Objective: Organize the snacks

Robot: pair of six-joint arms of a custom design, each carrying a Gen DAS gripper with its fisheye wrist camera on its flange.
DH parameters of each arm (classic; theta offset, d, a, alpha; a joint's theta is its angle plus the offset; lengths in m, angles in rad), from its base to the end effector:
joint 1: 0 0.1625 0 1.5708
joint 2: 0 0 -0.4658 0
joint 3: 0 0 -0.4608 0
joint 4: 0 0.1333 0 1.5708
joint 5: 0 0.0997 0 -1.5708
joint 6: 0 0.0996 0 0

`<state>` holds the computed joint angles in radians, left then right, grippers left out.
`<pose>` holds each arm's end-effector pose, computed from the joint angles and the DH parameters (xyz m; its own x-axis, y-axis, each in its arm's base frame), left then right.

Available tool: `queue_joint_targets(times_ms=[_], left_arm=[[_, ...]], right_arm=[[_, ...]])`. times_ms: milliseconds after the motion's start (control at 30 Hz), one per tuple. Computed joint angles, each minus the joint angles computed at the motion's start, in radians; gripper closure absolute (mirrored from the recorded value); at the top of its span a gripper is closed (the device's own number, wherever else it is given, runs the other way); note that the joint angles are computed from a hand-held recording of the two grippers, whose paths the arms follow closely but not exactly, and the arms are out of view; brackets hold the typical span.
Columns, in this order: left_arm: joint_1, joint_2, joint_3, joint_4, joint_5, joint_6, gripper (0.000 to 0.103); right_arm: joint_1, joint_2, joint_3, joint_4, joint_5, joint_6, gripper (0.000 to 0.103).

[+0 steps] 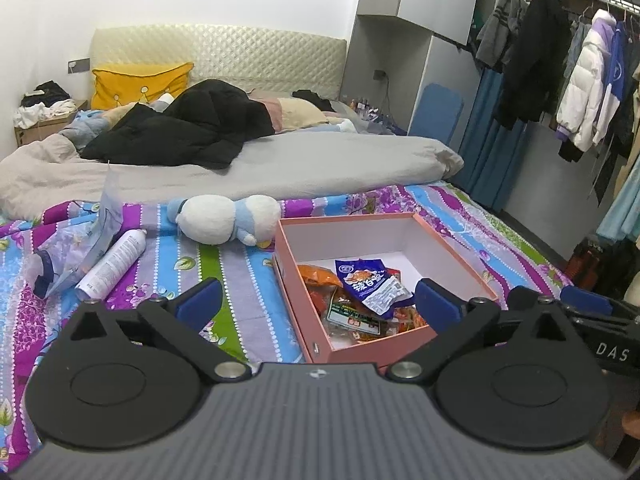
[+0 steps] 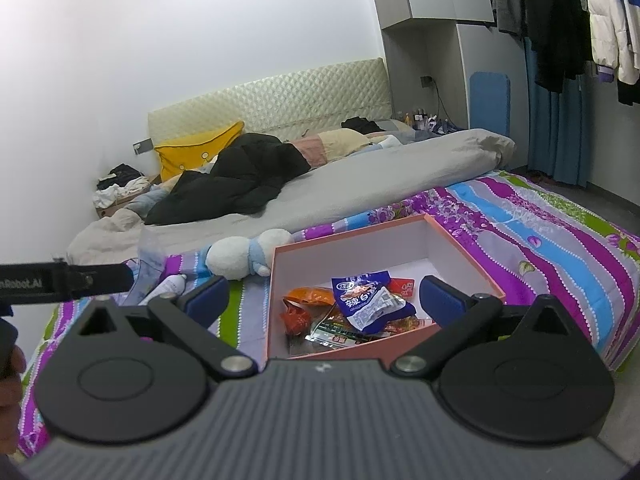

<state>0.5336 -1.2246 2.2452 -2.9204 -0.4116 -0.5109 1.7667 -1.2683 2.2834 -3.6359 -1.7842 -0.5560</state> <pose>-0.3216 -0.4508 0.2024 -0.7983 -0.0663 -0.5986 0.4866 0.5147 -0.7059 0.2105 -0.4842 0.2537 -0.7935 -0.2661 0.5473 -0.6071 0.4092 -0.6811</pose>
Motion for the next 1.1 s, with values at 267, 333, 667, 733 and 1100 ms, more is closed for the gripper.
queue_joint_targets(times_ms=[267, 333, 667, 733, 1100], left_arm=[[0.0, 0.002, -0.005, 0.017, 0.003, -0.009, 0.0], [0.001, 0.003, -0.008, 0.026, 0.005, -0.015, 0.0], [0.006, -0.001, -0.019, 0.096, 0.006, -0.06, 0.0], [0.008, 0.0, -0.021, 0.099, 0.004, -0.062, 0.0], [0.012, -0.001, -0.02, 0.104, -0.007, -0.067, 0.0]], right_arm=[[0.0, 0.0, 0.0, 0.002, -0.001, 0.005, 0.0], [0.002, 0.0, 0.0, 0.003, -0.003, 0.007, 0.0], [0.008, 0.005, -0.002, 0.002, -0.011, 0.016, 0.0], [0.006, 0.004, -0.001, 0.001, -0.008, 0.015, 0.0], [0.002, 0.006, 0.001, -0.001, -0.007, 0.017, 0.0]])
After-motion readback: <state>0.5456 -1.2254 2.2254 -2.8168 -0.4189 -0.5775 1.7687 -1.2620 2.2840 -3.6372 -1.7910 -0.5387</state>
